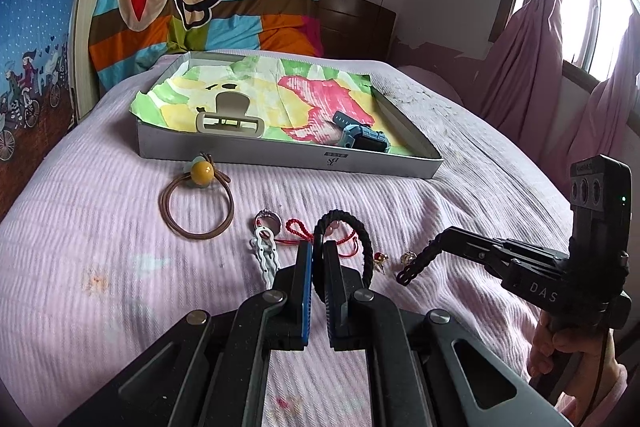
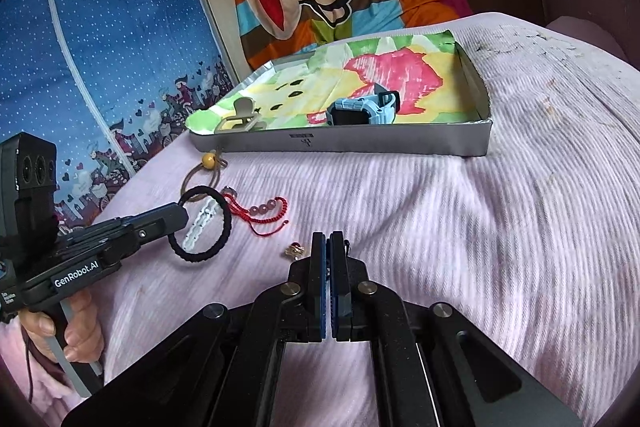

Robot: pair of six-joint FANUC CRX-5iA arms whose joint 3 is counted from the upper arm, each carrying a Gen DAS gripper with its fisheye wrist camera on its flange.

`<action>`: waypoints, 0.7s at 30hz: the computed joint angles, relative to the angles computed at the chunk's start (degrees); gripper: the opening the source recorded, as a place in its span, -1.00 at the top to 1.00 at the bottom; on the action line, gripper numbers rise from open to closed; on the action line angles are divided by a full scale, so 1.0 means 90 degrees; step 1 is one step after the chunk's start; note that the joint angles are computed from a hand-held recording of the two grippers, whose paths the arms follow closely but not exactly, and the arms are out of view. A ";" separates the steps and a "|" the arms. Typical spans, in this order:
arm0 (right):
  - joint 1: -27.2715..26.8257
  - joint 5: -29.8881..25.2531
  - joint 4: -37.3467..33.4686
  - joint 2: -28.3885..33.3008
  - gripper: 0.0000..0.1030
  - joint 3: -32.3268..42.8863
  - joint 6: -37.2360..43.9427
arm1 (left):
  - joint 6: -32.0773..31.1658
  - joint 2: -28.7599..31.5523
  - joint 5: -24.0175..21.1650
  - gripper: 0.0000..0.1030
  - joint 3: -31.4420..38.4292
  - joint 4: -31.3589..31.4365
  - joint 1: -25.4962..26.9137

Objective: Organize jewelry
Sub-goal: 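Carry the black hair tie into the grey tray with the left tool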

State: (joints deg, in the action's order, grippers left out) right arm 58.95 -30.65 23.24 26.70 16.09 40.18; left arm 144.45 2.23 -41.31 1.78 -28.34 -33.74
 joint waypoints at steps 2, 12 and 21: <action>0.0096 -0.0773 0.0320 0.0193 0.94 0.0318 0.0053 | -0.0042 0.0028 -0.0014 0.89 0.0007 0.0017 -0.0015; 0.0069 -0.0776 0.0843 0.0013 0.95 0.0083 -0.0434 | -0.0092 -0.0018 0.0147 0.89 -0.0100 0.0181 0.0069; 0.0013 -0.0240 0.1469 -0.0281 0.96 -0.0355 -0.0950 | -0.0067 -0.0017 0.0219 0.89 -0.0012 0.0171 0.0157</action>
State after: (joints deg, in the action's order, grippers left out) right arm 59.07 -32.81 36.46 24.17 12.89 31.63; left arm 143.85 2.08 -39.34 1.68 -26.80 -32.33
